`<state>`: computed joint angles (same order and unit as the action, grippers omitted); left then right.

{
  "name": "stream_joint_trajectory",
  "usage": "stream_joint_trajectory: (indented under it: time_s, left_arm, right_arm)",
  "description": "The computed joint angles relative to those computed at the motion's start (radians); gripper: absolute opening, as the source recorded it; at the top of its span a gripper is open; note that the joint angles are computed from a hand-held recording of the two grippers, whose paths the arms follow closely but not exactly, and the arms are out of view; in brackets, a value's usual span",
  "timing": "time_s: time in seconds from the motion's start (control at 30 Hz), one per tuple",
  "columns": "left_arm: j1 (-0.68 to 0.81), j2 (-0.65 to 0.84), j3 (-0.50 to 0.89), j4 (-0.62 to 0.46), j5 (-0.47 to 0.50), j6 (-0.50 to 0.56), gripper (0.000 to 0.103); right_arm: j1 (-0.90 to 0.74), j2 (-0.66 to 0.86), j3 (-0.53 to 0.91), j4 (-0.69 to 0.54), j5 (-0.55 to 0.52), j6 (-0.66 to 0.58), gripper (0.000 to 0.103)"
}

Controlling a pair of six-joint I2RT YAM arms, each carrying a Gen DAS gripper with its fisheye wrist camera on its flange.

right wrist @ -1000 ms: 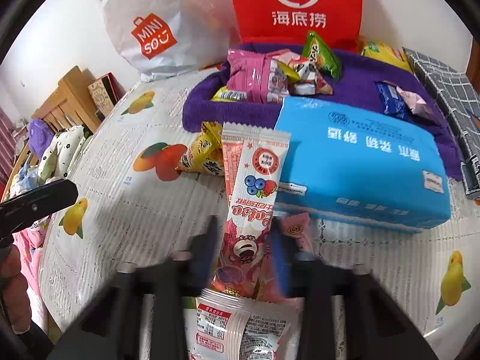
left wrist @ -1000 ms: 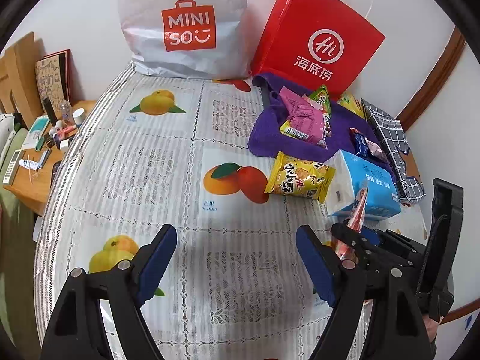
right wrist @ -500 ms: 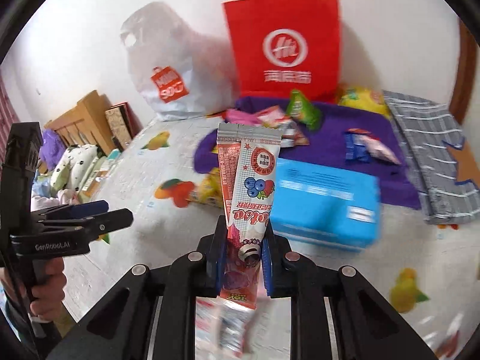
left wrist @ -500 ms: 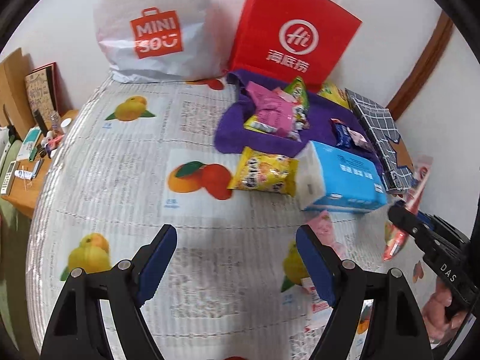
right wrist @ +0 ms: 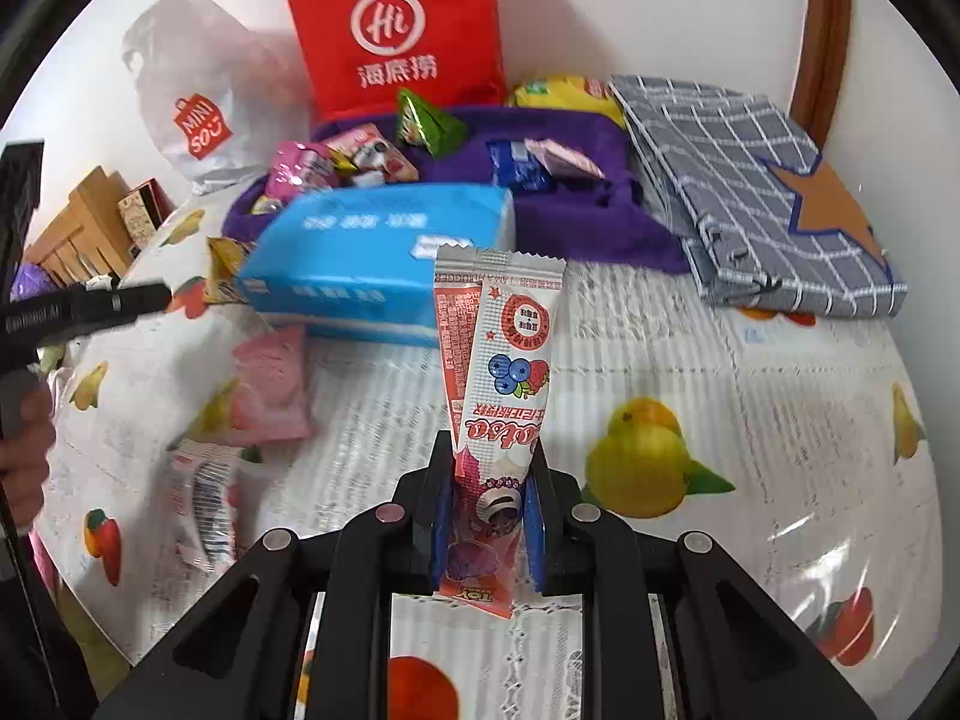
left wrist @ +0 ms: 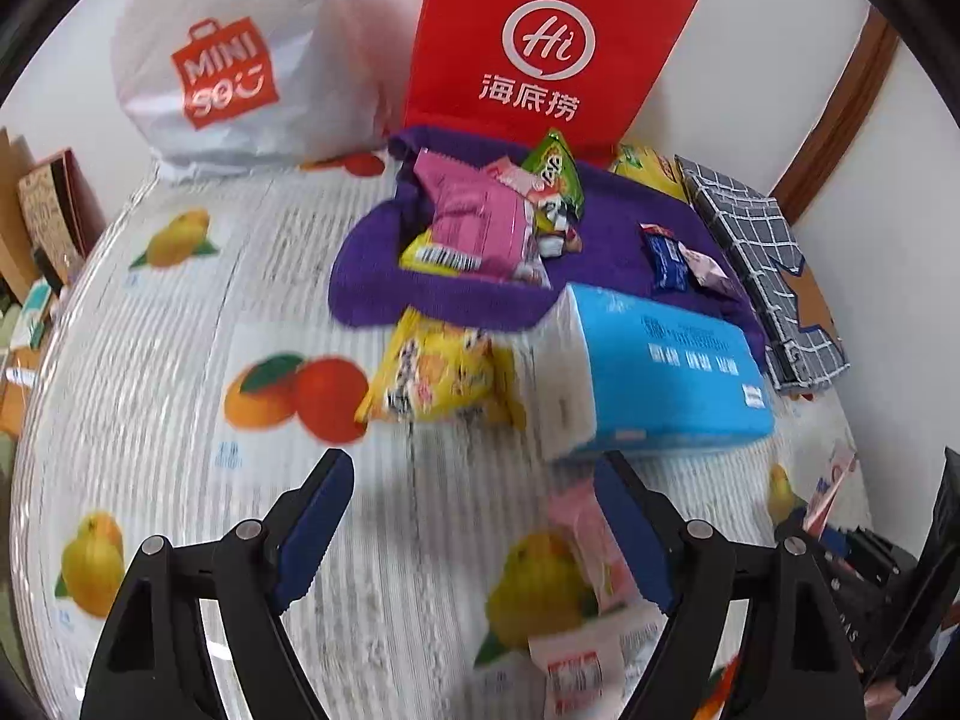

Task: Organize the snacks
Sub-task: 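Grasp the red-white lollipop packet with the right tool while the left grasps the yellow chip bag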

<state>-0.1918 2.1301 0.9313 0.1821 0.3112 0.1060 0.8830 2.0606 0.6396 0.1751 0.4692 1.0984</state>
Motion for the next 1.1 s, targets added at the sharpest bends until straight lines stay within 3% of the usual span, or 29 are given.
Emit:
stream_joint_trajectory:
  time_s: [0.3, 0.87, 0.97, 1.03, 1.1]
  left_arm:
    - [-0.015, 0.129, 0.184, -0.077, -0.001, 0.008, 0.081]
    - [-0.007, 0.318, 0.405, -0.177, 0.061, 0.055, 0.079]
    - [-0.01, 0.316, 0.392, -0.146, 0.056, 0.055, 0.073]
    - [-0.008, 0.317, 0.398, -0.157, 0.073, 0.057, 0.063]
    - [-0.003, 0.312, 0.398, -0.161, 0.083, 0.053, 0.061]
  right_arm:
    - [-0.057, 0.076, -0.02, 0.125, -0.064, -0.044, 0.021]
    - [-0.134, 0.129, 0.03, 0.096, -0.118, -0.095, 0.021]
    - [-0.134, 0.132, 0.04, 0.085, -0.116, -0.098, 0.021]
    - [-0.134, 0.133, 0.047, 0.078, -0.116, -0.1, 0.021]
    - [-0.128, 0.129, 0.052, 0.065, -0.11, -0.096, 0.021]
